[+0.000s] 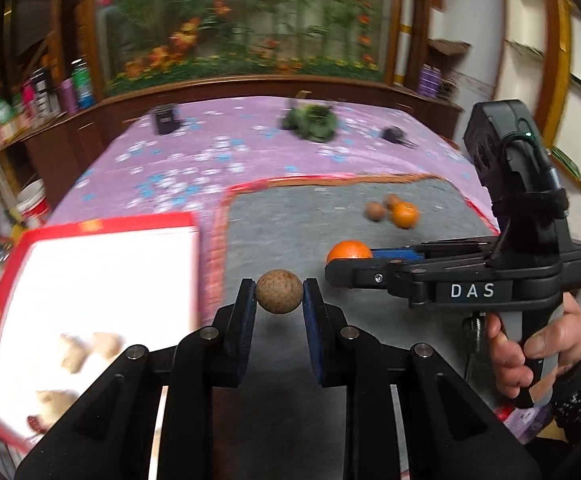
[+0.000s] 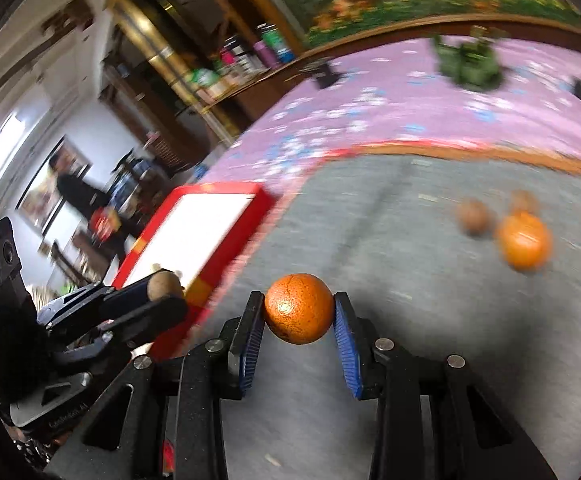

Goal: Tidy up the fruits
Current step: 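Carry the mandarin and kiwi into the white tray and open both tools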

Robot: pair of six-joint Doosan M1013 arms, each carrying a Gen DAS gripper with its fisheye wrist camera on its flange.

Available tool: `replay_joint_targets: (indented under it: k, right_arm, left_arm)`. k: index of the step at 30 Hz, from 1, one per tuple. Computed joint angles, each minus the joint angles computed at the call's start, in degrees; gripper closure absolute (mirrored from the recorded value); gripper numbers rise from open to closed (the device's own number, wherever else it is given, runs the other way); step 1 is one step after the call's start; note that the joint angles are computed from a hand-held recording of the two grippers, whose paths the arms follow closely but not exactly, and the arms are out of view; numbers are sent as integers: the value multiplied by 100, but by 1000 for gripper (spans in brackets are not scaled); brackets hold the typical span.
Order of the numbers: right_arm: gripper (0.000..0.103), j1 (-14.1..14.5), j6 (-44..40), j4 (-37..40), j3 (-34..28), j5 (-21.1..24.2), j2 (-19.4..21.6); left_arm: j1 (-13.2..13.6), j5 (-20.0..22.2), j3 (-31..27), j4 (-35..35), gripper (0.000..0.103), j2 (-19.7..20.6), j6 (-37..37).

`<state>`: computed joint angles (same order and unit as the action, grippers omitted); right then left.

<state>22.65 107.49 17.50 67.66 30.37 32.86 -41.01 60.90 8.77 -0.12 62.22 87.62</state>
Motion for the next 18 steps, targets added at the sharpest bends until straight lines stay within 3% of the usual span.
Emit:
replay_joint_targets:
  k: [1, 5, 11, 18]
  right_arm:
    - [68, 30, -145, 127, -149, 44, 87]
    - [68, 165, -623, 519, -790, 210, 465]
    - [68, 356, -712, 500, -1787, 781, 1047]
    - [68, 502, -546, 254, -2523, 1262, 1479]
  left_arm:
    - [34, -264, 472, 133, 82, -232, -170]
    - [150, -731, 1398, 717, 82, -694, -791]
    - [307, -987, 2036, 1422, 82, -988, -1691]
    - [404, -1009, 2360, 1702, 82, -1113, -2121]
